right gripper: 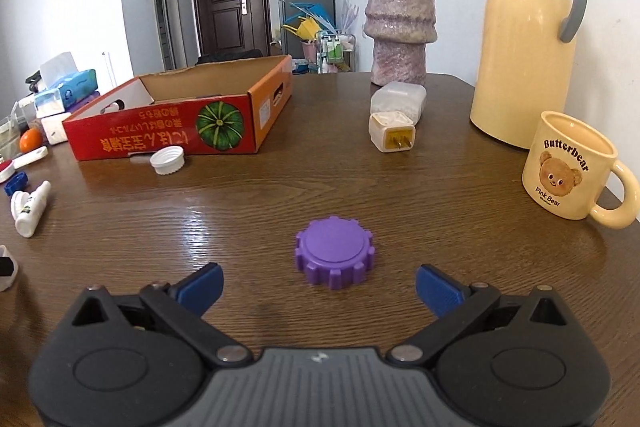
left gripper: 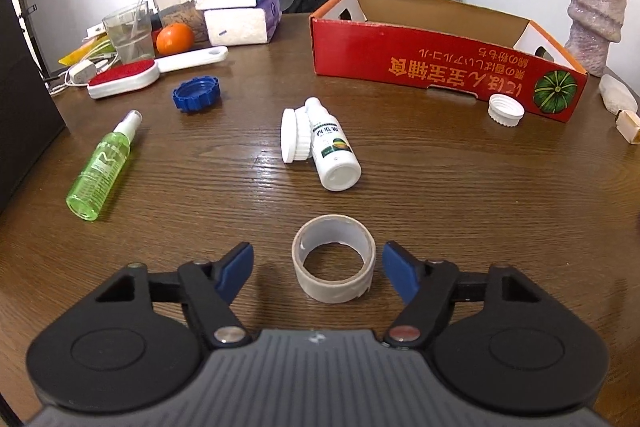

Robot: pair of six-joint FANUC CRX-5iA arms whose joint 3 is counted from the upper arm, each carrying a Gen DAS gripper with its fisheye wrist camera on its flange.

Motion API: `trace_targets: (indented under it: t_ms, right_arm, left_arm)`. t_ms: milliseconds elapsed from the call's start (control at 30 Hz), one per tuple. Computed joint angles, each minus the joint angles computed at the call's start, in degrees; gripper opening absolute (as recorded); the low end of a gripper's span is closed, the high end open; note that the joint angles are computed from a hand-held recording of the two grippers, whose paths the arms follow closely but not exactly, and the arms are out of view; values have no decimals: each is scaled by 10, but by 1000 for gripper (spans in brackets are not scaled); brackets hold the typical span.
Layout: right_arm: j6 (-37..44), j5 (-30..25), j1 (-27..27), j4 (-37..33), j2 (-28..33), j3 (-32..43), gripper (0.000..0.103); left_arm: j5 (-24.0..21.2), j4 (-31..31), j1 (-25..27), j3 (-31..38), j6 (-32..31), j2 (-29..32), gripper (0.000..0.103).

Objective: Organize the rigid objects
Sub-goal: 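Move the left gripper to the white tape roll while the right approaches the purple cap, then close the left gripper on the tape roll while the right grips the purple cap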

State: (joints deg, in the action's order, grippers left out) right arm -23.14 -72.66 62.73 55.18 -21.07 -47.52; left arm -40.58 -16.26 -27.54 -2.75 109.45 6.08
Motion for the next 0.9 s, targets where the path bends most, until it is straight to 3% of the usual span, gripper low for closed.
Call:
trace_targets:
  t_ms: [167,400,700,900]
  right_arm:
    - [4,8,-12,1,-1,-5,103]
    - [24,32,-42,7,2,-8,101]
    - [42,84,-90,22,7,-17,86]
    - [54,93,-94,33,14,-15,54]
  left_arm:
    - [10,27,7,-5,-22,6,45]
    - [28,25,8,-9,-19,7,44]
    - [42,22,8,-15,-18,6,44]
    - [41,25,9,-14,-20,6,44]
